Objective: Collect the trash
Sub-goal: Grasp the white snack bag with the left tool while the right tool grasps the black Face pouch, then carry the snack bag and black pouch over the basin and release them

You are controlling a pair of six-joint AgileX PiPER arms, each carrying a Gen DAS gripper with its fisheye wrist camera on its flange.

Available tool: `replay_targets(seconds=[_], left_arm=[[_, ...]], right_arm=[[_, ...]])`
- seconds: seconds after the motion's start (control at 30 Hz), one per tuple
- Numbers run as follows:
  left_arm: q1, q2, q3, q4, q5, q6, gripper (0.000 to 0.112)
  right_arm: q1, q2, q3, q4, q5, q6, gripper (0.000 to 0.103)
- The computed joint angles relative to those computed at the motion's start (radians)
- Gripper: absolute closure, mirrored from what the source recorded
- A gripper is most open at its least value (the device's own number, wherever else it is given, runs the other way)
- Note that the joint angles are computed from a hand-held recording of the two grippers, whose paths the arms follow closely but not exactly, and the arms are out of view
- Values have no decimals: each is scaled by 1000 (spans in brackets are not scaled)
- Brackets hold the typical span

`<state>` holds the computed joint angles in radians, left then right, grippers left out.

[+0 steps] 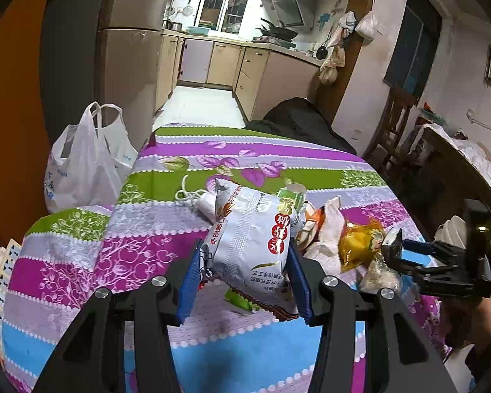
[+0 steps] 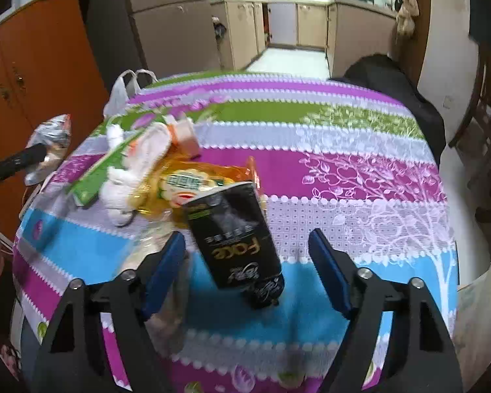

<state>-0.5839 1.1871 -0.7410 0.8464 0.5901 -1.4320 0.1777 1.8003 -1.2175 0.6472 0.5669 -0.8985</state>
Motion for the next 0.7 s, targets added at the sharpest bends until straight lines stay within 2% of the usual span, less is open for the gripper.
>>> replay_targets(seconds=[0.03,0.1,0.2,0.27,0.37,0.43,0.5,0.7], left_arm=[[1,5,-1,0,-7,-2,62],[-6,18,-5,10,-12,-15,62],[-11,29,-4,28,-21,-36,62],[-35,34,-7,59,-1,-75,62],[-101,26,-8,120,47,-157,62],[-181,31,-20,181,110,-222,62],[-257,45,-41,223,169,-268,62],[-496,154,-171,340,357,-376,62]], right_arm=[[-1,12,-10,-6,10,6,37],[4,22,-15,-1,10,3,53],[5,-10,29,47,-34,-39,59],[2,-49,70,95,-61,-77,66],[-21,-147,152,182,-86,-124,68],[-46,-216,205,241,-86,-162,68],[-87,-298,259,298,-64,-200,68],[-221,-524,361,336,-6,-221,68]])
